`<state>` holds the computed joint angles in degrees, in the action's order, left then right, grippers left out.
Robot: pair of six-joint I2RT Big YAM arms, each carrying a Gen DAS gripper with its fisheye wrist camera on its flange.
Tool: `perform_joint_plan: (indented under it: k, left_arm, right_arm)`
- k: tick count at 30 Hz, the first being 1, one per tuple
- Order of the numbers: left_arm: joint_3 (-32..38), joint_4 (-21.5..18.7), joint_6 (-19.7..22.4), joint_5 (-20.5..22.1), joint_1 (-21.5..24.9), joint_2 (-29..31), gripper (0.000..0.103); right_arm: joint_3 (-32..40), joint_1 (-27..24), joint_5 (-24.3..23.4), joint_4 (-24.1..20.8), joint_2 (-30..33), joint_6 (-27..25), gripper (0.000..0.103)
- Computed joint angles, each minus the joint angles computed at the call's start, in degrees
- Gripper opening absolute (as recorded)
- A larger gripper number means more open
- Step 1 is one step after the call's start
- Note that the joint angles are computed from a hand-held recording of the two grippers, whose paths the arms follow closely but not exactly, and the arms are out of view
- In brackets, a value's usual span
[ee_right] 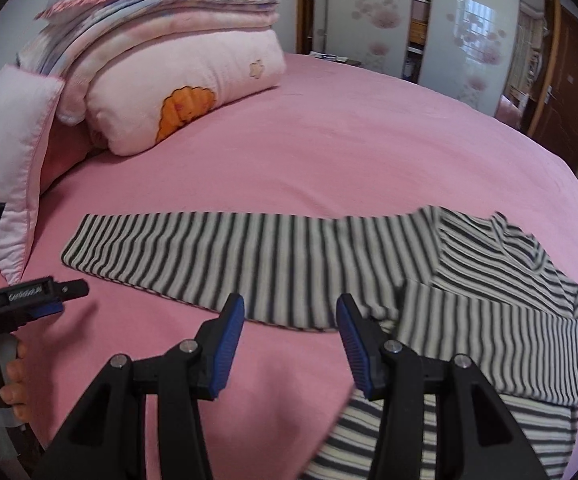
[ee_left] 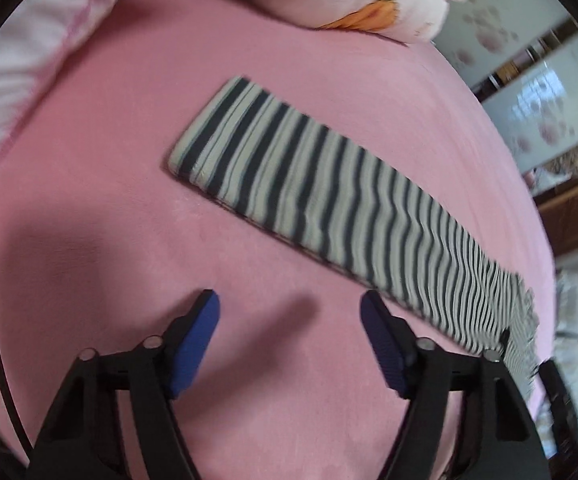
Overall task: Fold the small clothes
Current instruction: 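Move the left tool to the other sleeve cuff and grasp it, then fold the held sleeve across the shirt body with the left tool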
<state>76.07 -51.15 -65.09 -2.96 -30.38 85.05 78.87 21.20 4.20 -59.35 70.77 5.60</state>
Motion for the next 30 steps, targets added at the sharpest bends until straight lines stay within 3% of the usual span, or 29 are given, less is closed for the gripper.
perform_joint_plan:
  k: [6, 10, 11, 12, 14, 15, 17, 20, 23, 26, 30]
  left_arm:
    - [-4.27, 11.63, -2.50, -0.04, 1.53, 0.49, 0.068]
    - [-3.62, 15.38, -3.48, -1.14, 1.85, 2.75, 0.067]
    - [-2.92, 15.47, -3.39, -1.58, 2.03, 3.39, 0.061]
    - [-2.08, 15.28, -3.18, -2.36, 2.03, 4.14, 0.052]
    - [-0.20, 14.15, -2.34, -1.88, 2.42, 5.78, 0.005]
    - [0.73, 13.69, -2.68, -0.95, 2.69, 6.61, 0.006]
    - [3.00, 11.13, -2.68, -2.95, 2.20, 7.46, 0.004]
    - [8.62, 6.94, 1.61, -6.79, 0.25, 8.85, 0.003]
    - [14.66, 5.24, 4.39, -7.50, -2.04, 10.32, 0.003]
    - [22.97, 3.85, 7.09, -7.24, -4.66, 13.48, 0.003]
    - [39.14, -0.15, 11.30, -6.52, -8.60, 21.10, 0.003]
  right_arm:
    - [-1.66, 1.61, 0.88, 1.67, 1.40, -1.15, 0.048]
    - [-2.93, 0.95, 1.23, 2.07, 1.68, -1.77, 0.048]
    - [-3.14, 0.60, 1.20, 2.02, 1.69, -1.87, 0.048]
    - [-3.35, 0.14, 1.01, 1.99, 1.66, -1.97, 0.048]
    - [-3.68, -0.93, 0.59, 1.92, 1.51, -2.32, 0.048]
    - [-3.96, -1.62, 0.44, 1.91, 1.28, -2.54, 0.048]
    - [-4.38, -2.77, 0.09, 1.91, 0.84, -2.79, 0.048]
    - [-4.89, -5.08, -0.98, 1.33, 0.03, -3.38, 0.048]
    - [-5.74, -8.36, -2.35, 0.60, -1.23, -3.82, 0.048]
    - [-6.61, -12.69, -3.88, -0.44, -2.62, -4.38, 0.048]
    - [-7.37, -19.42, -5.79, -1.91, -4.85, -6.20, 0.048]
